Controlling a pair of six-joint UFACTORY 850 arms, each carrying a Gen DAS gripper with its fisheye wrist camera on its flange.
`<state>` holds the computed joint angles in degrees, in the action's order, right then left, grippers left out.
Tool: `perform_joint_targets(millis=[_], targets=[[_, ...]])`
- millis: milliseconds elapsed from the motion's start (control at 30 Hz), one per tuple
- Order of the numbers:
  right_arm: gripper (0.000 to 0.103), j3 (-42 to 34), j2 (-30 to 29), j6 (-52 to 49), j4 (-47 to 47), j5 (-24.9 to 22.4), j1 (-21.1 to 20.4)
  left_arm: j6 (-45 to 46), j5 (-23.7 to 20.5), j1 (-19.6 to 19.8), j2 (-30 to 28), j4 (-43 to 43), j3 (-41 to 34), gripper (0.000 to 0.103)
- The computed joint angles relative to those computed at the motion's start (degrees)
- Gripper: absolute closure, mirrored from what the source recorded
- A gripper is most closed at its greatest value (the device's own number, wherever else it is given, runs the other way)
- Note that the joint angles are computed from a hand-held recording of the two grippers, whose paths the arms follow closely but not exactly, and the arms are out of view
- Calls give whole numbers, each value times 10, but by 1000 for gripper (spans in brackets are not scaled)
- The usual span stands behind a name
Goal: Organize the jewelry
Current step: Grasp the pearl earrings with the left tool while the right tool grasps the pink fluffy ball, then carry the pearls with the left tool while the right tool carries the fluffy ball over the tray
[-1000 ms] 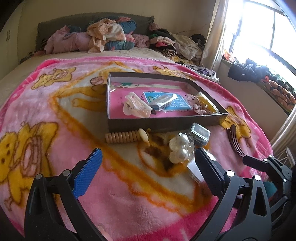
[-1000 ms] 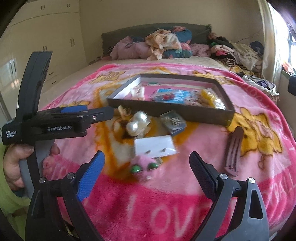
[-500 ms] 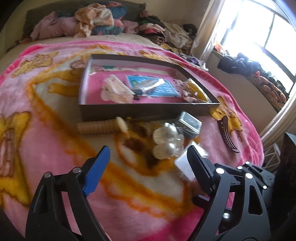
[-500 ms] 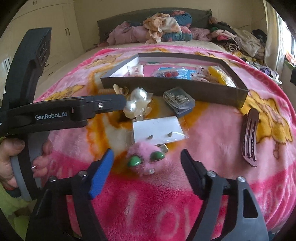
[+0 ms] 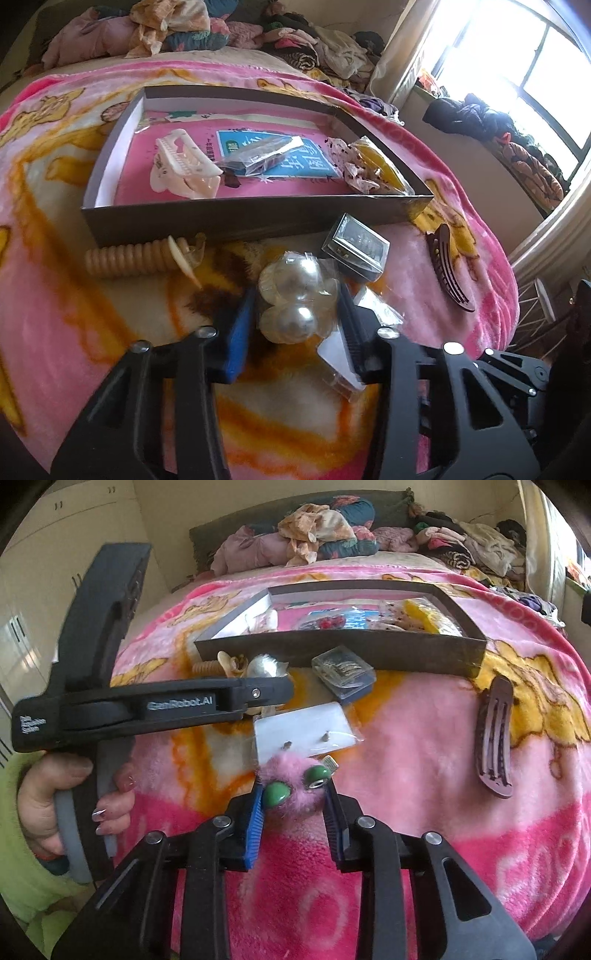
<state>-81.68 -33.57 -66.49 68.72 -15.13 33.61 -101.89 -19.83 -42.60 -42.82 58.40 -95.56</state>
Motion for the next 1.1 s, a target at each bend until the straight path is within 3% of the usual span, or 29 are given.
perform_joint_targets(millis=[133,733,1100], targets=[[75,7,7,-30,34,4,-4,9,-22,-6,-3,5,-7,70],[75,30,37,-242,257,30,-19,-35,-39,-14,4,74,-27,70],[75,12,32,-255,287,42,-34,6,-31,-7,-23,47,-76,70]])
